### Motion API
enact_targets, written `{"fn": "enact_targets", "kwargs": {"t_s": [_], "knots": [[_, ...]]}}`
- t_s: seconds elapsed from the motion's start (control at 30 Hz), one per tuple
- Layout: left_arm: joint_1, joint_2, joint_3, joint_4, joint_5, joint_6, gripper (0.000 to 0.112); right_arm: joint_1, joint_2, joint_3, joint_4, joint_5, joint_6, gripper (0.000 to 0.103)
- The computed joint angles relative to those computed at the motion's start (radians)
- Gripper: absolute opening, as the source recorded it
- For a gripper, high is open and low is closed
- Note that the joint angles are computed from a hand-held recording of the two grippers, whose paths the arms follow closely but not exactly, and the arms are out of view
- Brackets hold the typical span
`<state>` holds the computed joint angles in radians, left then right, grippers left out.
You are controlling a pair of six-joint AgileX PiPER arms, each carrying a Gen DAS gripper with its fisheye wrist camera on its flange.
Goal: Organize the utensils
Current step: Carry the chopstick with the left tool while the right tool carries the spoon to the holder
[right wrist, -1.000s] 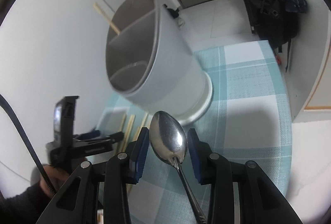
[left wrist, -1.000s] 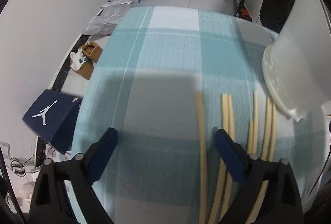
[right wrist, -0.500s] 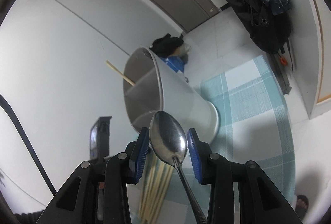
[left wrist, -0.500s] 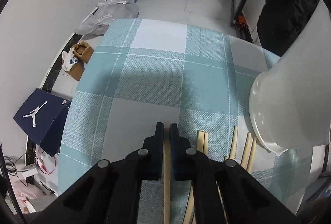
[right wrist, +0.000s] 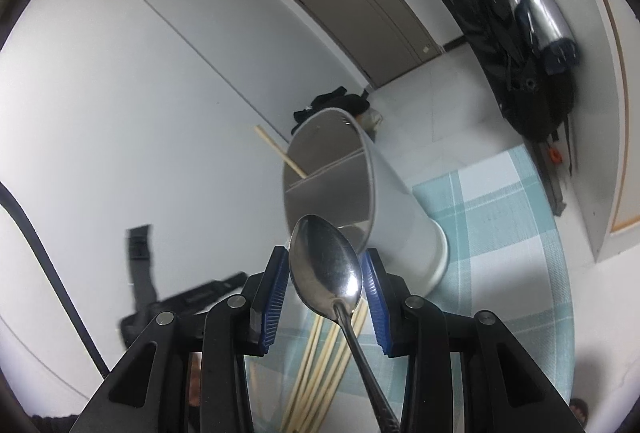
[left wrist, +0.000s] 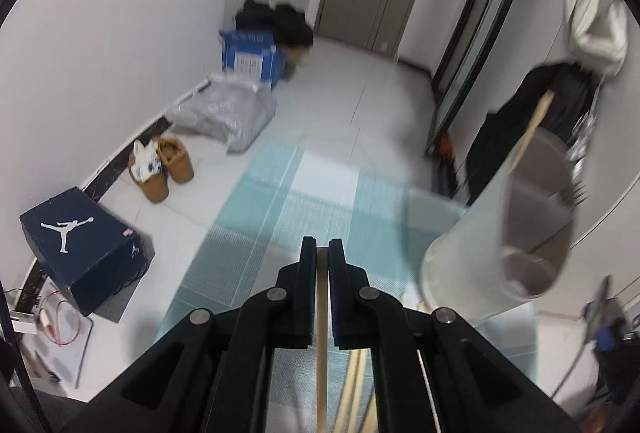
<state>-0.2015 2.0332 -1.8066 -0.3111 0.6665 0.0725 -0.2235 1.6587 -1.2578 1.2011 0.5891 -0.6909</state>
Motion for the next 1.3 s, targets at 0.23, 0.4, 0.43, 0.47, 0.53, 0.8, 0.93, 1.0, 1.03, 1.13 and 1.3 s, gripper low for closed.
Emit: {"fn": "enact_targets", "kwargs": {"t_s": [0.23,0.4,0.43,0.47,0.53,0.8,0.93,1.0,1.03,1.13,1.3], "knots": [[0.032,-0.106,0.130,-0.209,-0.094,0.139,0.002,0.065,-0.079,0.053,-0.015,-0.095,-0.017,0.036],[0.036,-0.150,0.130,-0.355,-0.123,0.240,0.002,0.084,-0.133,0.058,0.009,-0.134,-0.022,0.036],[0.031,-0.164,0.127,-0.380,-0.130,0.259,0.002,0.084,-0.137,0.051,0.008,-0.139,-0.014,0.036],[0.031,-0.169,0.121,-0.407,-0.137,0.283,0.002,0.085,-0.140,0.042,-0.003,-0.144,0.002,0.036],[0.021,-0.173,0.092,-0.441,-0.152,0.310,0.002,0.083,-0.144,0.010,-0.023,-0.160,0.028,0.036],[-0.056,-0.168,0.007,-0.556,-0.328,0.449,0.002,0.066,-0.046,-0.232,-0.141,-0.166,0.157,0.036],[-0.082,-0.070,-0.154,-0.526,-0.327,0.389,0.002,0.065,0.049,-0.388,-0.174,-0.159,0.190,0.036],[-0.096,0.000,-0.267,-0.451,-0.320,0.300,0.002,0.058,0.121,-0.488,-0.182,-0.150,0.211,0.036],[-0.100,0.034,-0.318,-0.422,-0.320,0.265,0.002,0.055,0.153,-0.529,-0.183,-0.145,0.220,0.036],[-0.115,0.099,-0.406,-0.319,-0.335,0.156,0.002,0.044,0.249,-0.656,-0.197,-0.138,0.267,0.036],[-0.121,0.225,-0.560,-0.245,-0.322,0.047,0.002,0.020,0.414,-0.856,-0.192,-0.128,0.370,0.036]]}}
